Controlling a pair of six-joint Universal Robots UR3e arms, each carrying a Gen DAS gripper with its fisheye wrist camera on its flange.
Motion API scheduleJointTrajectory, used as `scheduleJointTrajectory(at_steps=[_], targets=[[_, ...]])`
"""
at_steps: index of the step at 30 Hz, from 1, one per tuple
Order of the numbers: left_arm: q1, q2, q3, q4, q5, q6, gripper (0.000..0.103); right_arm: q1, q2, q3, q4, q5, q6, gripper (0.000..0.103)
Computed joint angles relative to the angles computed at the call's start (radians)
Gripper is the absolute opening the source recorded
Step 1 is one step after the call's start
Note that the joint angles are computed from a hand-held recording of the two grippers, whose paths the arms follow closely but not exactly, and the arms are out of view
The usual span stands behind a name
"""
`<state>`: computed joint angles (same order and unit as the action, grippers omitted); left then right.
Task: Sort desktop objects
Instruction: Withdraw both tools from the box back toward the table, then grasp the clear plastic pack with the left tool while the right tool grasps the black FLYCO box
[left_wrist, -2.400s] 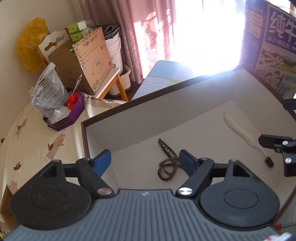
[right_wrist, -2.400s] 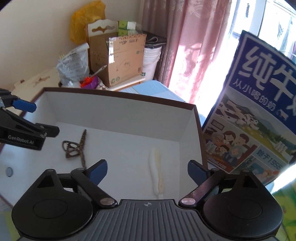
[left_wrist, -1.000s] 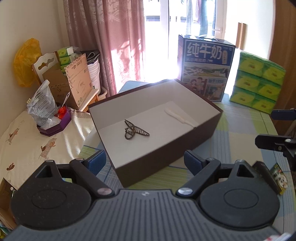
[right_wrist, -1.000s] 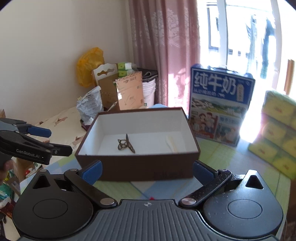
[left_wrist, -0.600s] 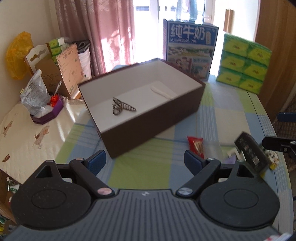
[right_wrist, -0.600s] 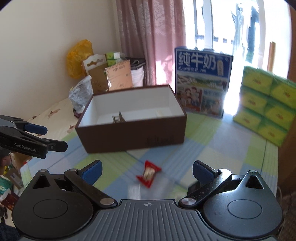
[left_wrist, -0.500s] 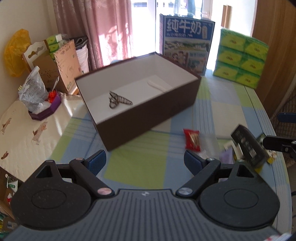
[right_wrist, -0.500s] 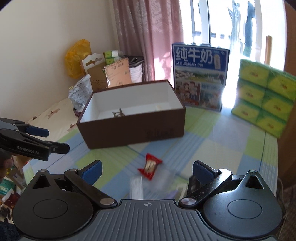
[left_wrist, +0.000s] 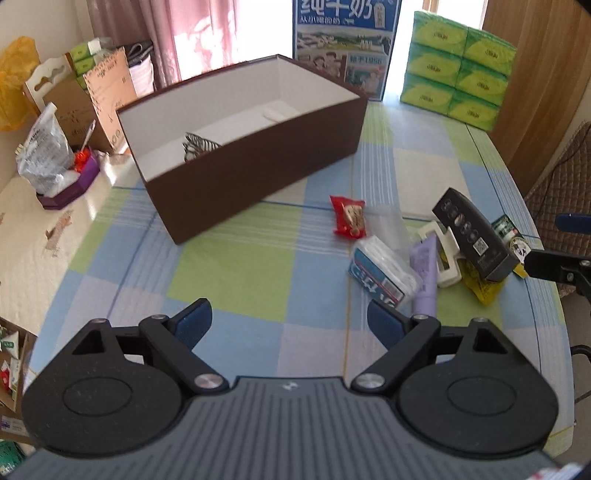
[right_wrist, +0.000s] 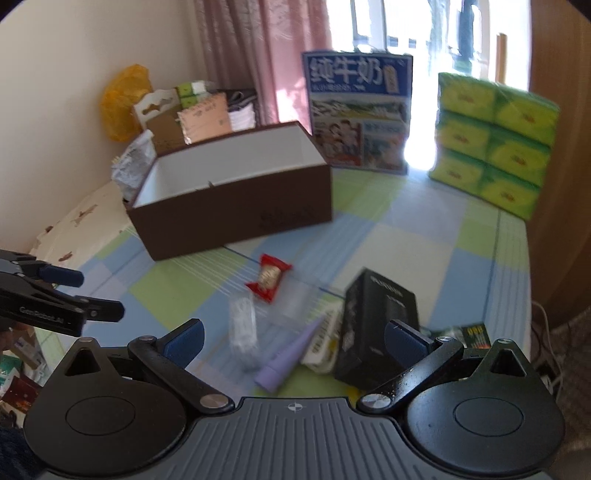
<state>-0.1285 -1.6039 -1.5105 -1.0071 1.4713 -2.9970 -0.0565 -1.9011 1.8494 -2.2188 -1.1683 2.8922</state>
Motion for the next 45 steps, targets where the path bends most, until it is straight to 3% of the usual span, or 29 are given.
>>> scheduleJointTrajectory(at_steps=[15,34,37,40,44,45], targets=[[-0.107,-0.179,0.098,0.015,0.016,-0.053,0.089,-0.165,-0.021,0.072,0.053,-0.025,0.0,0.101],[-0.214,-0.566,0.47,-0.039,0.021,-0.104,0.086,-0.279,0.118,0.023,0.041,0.009,0.013,0.101],[-0.225,-0.615,0.523,-0.047,0.042,-0.104,0.074,-0.266,0.164,0.001,0.029,0.037,0.013,0.101],[-0.22,-0.644,0.551,-0.044,0.048,-0.09,0.072,-0.246,0.219,-0.027,0.019,0.057,0.014,0.101],[-0.201,-0.675,0.59,-0.066,0.042,-0.056,0.048,-0.209,0.303,-0.069,0.002,0.055,0.022,0.101],[-0.196,-0.679,0.594,-0.069,0.043,-0.046,0.046,-0.203,0.324,-0.08,0.001,0.059,0.024,0.101]])
